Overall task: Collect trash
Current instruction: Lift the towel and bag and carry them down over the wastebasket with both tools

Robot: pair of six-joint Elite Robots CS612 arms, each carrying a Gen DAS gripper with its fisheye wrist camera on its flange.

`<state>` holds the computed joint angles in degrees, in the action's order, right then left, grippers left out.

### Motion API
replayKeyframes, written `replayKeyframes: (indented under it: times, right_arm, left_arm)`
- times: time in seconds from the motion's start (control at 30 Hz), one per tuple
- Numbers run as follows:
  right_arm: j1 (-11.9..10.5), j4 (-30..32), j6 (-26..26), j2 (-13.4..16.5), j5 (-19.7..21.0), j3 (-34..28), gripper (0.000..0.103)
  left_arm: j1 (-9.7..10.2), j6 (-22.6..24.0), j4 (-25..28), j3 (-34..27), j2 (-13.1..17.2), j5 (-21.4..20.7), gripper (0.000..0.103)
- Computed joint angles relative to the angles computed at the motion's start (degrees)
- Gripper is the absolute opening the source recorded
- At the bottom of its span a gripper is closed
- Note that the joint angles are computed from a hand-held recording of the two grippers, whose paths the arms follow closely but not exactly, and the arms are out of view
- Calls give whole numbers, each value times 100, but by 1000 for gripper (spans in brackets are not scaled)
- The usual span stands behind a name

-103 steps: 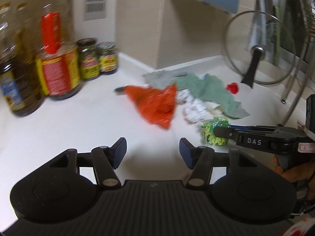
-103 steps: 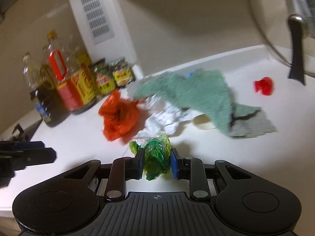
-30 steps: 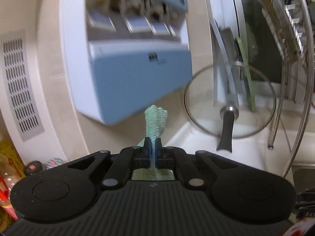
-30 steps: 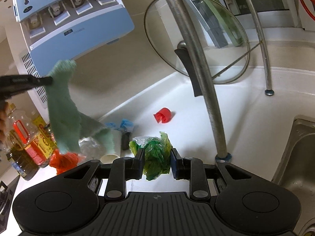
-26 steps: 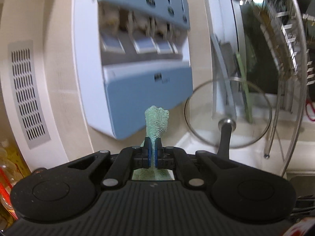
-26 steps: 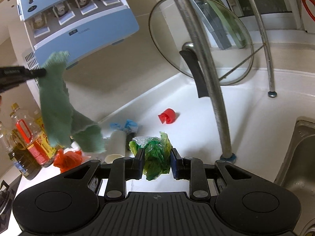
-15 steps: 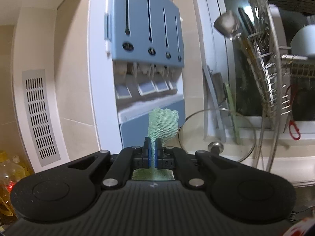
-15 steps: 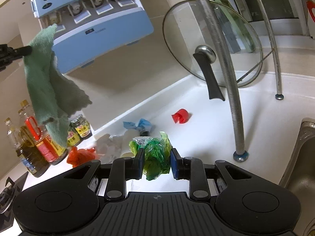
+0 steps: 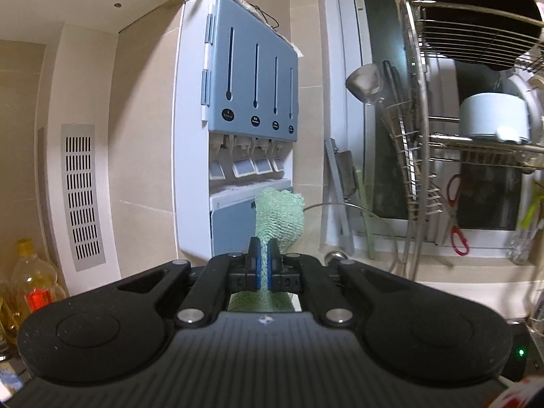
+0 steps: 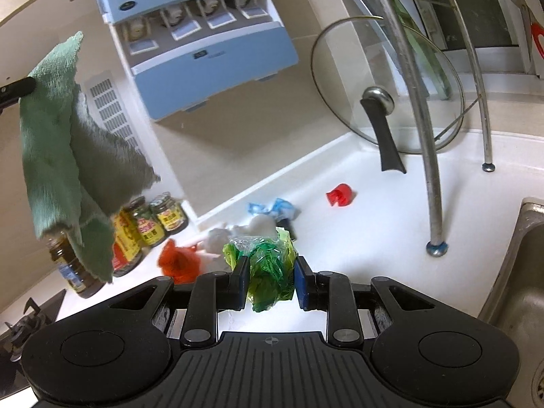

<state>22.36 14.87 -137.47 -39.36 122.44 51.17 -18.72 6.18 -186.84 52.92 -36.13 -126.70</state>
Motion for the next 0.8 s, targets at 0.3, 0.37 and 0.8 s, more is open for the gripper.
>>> replayKeyframes:
  times: [0.3,0.37,0.8]
  right_arm:
    - [338,428,185,307,258,-633,28]
    - [422,564,264,402,341,-815,28]
    - [868,2027,1027,1239,649,-2302,28]
  left_arm:
    - [270,164,66,680,-302,-671,3]
    - [322,230,142,831,-365,-820,3]
    - [563,936,1270,1586,-585,-1591,3]
